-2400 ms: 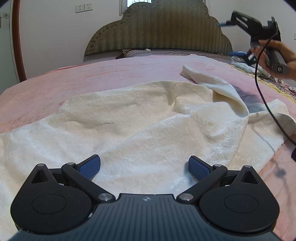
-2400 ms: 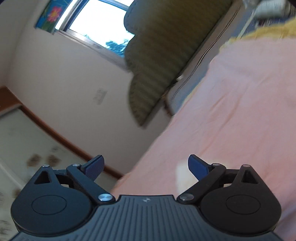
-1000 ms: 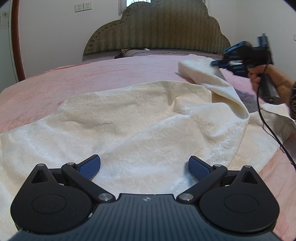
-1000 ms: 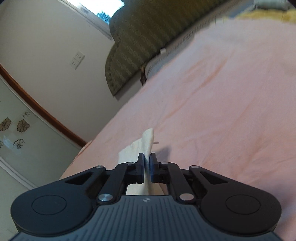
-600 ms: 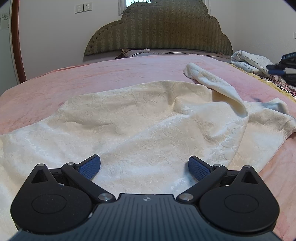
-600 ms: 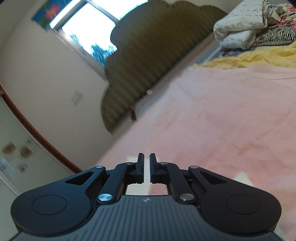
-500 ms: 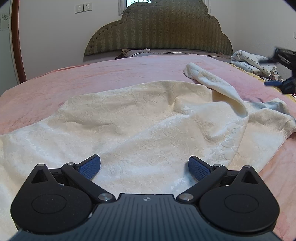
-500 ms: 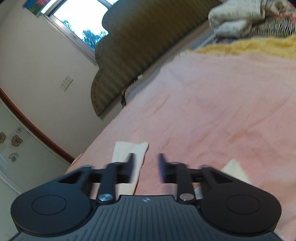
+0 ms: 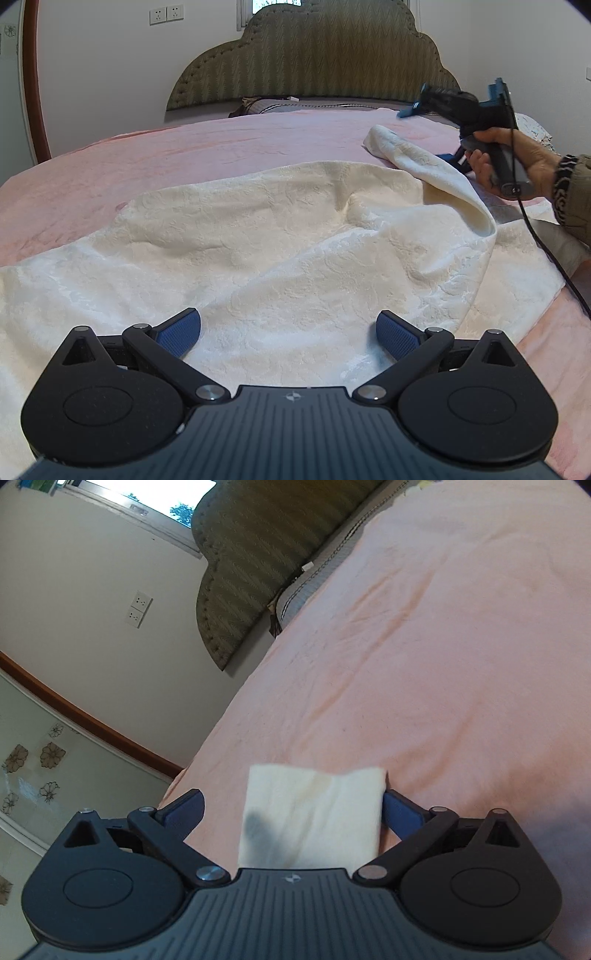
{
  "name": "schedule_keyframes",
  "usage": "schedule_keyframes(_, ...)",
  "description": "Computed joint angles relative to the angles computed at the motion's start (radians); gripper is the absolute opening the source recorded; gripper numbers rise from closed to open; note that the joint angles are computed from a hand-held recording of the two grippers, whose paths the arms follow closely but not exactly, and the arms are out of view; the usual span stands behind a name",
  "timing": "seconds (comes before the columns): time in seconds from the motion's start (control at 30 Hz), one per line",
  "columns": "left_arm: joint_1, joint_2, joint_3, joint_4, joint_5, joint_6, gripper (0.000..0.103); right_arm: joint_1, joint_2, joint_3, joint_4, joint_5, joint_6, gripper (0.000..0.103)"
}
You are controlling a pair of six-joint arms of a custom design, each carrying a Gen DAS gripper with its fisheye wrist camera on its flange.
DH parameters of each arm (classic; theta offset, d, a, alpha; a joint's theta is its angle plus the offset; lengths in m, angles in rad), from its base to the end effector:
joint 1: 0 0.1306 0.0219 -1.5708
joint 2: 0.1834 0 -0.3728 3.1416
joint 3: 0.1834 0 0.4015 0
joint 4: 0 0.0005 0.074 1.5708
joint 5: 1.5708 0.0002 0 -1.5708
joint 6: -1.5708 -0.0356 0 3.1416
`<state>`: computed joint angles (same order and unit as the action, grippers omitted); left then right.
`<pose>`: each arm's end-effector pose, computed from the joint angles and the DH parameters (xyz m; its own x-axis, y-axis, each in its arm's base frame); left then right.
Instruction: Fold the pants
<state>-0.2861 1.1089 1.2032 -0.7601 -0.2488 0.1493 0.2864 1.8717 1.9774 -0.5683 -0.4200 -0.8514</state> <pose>0.3902 -0.1062 0.4597 -0.5990 0.0260 -0.8003 -0.0014 0.9994 0.0334 0.6579 0.2084 0.4552 -0.7394 0.4982 -0.4528 -0.0786 0.6041 0.7930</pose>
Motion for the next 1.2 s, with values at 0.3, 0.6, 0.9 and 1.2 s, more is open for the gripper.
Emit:
schedule_keyframes(0.3,0.000,-0.001,-0.001,0.002,0.001,0.002,0.103,0.015,-0.123,-0.145,0.067,0.179,0.063,0.008)
schedule_keyframes(0.6,-0.061,-0.036,0.001,0.048,-0.010,-0.054,0.102,-0.093,-0.555,-0.540,0.219,0.229,0.055,0.007)
schedule_keyframes(0.9,-0.246,0.070,0.085,0.159,-0.028,-0.398,0.102,-0.153,-0.748,-0.711,0.177,0.211,-0.015,0.008)
schedule_keyframes(1.2,-0.339,0.220,0.132,0.240,-0.096,-0.539,0.076,-0.161,-0.740,-0.720,0.268,0.149,-0.096,0.007)
